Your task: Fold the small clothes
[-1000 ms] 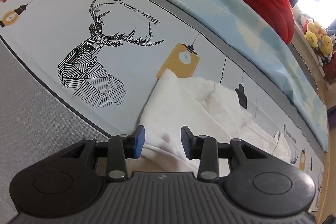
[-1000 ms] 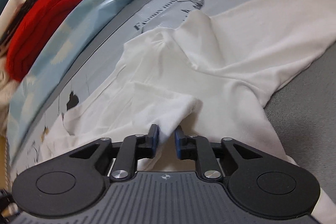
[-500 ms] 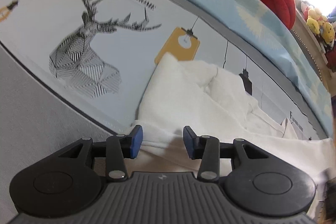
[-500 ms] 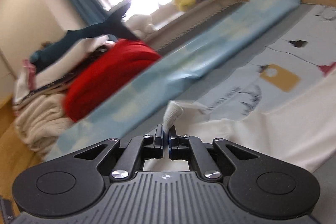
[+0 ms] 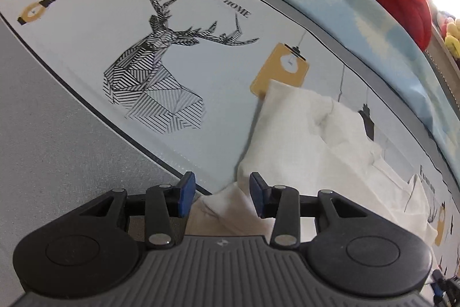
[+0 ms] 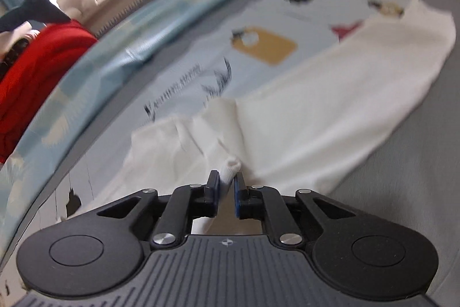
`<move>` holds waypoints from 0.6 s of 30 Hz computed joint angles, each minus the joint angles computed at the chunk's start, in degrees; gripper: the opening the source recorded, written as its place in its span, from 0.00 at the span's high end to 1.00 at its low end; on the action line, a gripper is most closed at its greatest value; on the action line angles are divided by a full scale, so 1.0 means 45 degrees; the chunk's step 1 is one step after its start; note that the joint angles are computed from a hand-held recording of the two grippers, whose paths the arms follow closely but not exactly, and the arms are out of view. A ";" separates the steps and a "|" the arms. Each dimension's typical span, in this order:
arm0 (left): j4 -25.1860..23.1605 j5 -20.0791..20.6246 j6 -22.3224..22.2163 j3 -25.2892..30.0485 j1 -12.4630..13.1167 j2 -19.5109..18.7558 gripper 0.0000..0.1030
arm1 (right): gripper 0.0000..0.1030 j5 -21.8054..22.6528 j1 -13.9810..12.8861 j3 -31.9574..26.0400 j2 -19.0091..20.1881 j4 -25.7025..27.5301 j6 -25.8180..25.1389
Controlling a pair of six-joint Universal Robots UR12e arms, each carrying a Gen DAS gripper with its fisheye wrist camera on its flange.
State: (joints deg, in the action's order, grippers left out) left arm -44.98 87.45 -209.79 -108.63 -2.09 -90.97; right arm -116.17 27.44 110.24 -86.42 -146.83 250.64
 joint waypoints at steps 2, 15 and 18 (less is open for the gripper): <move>-0.0858 -0.0124 0.0075 0.0163 0.0011 -0.0095 0.56 | 0.87 -0.0668 0.0107 -0.0025 -0.0021 0.0149 0.0002; 0.0700 -0.0313 -0.2314 -0.0407 0.0269 0.0300 0.60 | 0.87 0.0603 -0.0279 0.0119 -0.0133 0.0252 0.0419; 0.1156 -0.0695 -0.1587 -0.0437 0.0183 0.0264 0.61 | 0.87 0.1520 -0.0404 0.0134 -0.0092 0.0201 0.0200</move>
State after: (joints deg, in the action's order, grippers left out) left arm -39.78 84.32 -216.93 -110.60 -1.27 -89.78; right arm -109.33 25.63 110.84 -86.83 -145.93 251.54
